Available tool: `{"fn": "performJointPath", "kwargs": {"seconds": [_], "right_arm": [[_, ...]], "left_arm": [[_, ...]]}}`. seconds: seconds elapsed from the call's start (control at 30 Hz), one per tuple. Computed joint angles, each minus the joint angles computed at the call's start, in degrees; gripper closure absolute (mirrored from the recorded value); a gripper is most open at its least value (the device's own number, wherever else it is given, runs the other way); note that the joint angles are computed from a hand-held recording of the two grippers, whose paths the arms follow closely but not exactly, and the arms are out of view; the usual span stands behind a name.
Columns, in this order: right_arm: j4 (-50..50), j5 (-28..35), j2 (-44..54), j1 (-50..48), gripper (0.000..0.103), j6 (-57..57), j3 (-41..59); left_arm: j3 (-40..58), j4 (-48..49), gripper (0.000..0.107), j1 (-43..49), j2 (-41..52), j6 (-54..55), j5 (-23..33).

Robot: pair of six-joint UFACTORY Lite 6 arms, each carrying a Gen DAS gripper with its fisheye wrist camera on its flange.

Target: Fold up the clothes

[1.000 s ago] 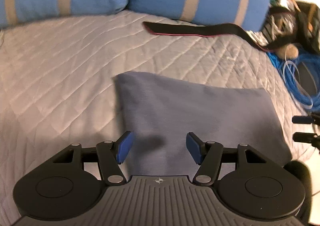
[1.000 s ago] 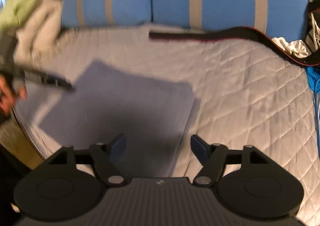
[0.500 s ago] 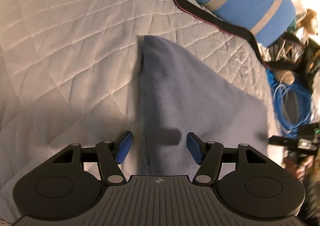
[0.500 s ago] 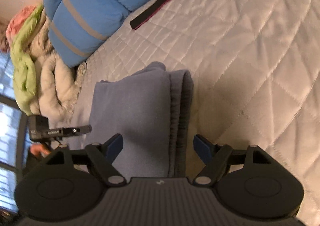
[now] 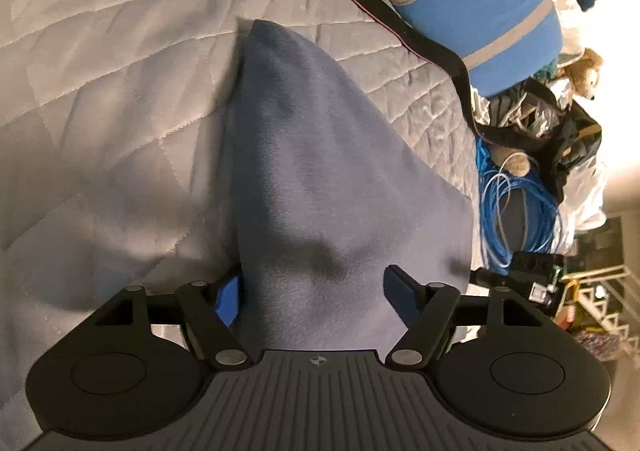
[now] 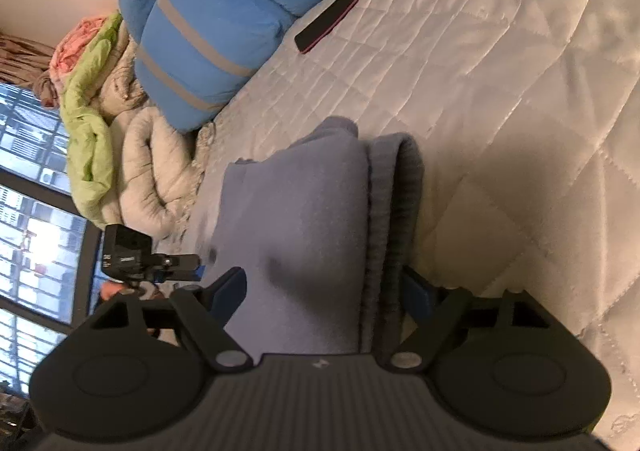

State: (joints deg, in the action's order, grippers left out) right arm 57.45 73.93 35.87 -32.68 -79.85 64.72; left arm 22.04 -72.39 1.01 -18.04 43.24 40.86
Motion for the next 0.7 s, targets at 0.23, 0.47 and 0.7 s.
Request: {"fn": "performJointPath", "kwargs": {"seconds": [0.23,0.47,0.7], "right_arm": [[0.5,-5.4,-5.6,1.6,0.075,-2.5,-4.9],[3.6,-1.9,-16.4,3.0,0.076,-4.7,-9.2],[6.2,-4.1,-18.8,8.3,0.076,-4.6,-9.7]], "left_arm": [[3.7,11.5,0.089,-3.3,-10.5,-10.9,2.3],[6.4,16.2,0.089,4.7,-18.0,-14.8,7.9],[9.0,19.0,0.089,8.0,-17.0,-13.8,7.9]]}}
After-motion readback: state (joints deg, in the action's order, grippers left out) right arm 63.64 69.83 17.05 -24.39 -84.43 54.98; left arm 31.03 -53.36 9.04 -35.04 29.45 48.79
